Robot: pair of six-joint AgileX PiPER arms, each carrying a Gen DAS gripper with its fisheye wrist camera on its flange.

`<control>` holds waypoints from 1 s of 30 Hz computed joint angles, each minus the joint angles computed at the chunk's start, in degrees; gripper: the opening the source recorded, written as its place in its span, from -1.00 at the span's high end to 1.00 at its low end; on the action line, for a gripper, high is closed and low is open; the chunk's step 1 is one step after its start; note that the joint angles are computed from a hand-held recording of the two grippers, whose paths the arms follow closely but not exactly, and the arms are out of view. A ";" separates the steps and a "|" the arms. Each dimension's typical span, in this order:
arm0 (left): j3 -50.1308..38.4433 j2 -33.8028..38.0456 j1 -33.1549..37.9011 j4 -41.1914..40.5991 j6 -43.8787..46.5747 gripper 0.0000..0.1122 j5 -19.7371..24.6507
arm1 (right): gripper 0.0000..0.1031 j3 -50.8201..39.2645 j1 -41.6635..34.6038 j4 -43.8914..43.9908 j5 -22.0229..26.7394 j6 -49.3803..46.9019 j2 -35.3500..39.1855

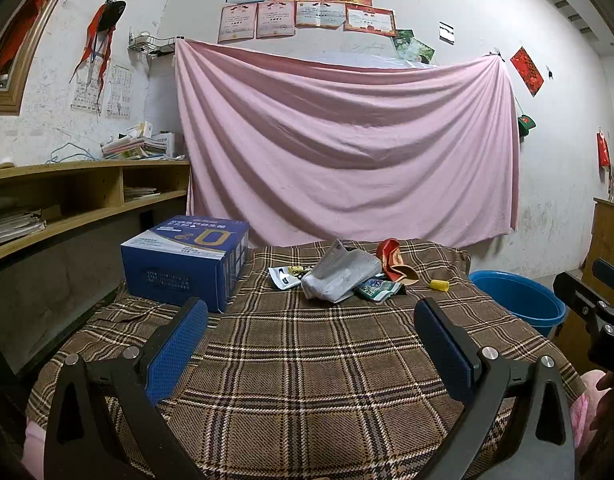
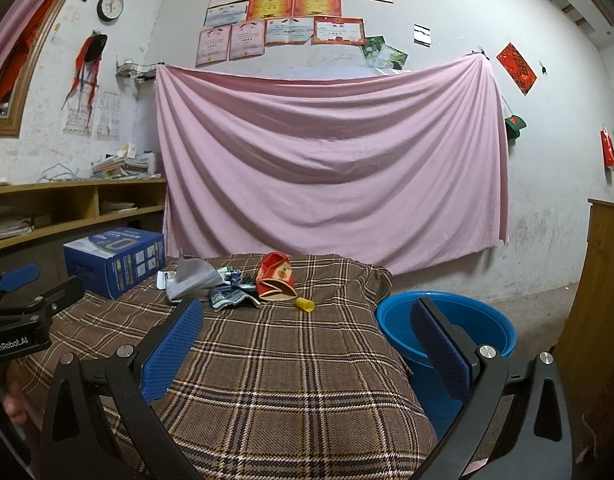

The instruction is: Collect trash

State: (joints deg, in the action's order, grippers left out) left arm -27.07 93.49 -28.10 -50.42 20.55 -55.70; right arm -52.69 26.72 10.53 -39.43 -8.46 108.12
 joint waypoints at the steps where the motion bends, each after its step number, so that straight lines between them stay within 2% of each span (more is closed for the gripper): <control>1: -0.01 0.04 -0.01 0.02 -0.01 -0.80 -0.07 | -1.00 -0.02 -0.03 -0.09 -0.04 0.08 0.04; 22: -0.50 0.80 -0.48 -0.53 -0.23 -0.80 -0.23 | -1.00 -0.38 0.01 -0.21 0.62 0.02 0.22; 27: -1.79 -0.62 2.01 0.73 0.28 -0.80 0.65 | -1.00 -3.39 -0.48 -1.30 2.15 -1.01 0.12; 30: -4.38 -0.52 4.46 2.02 1.97 -0.80 1.51 | -1.00 -7.99 -1.60 -4.34 5.18 0.20 1.00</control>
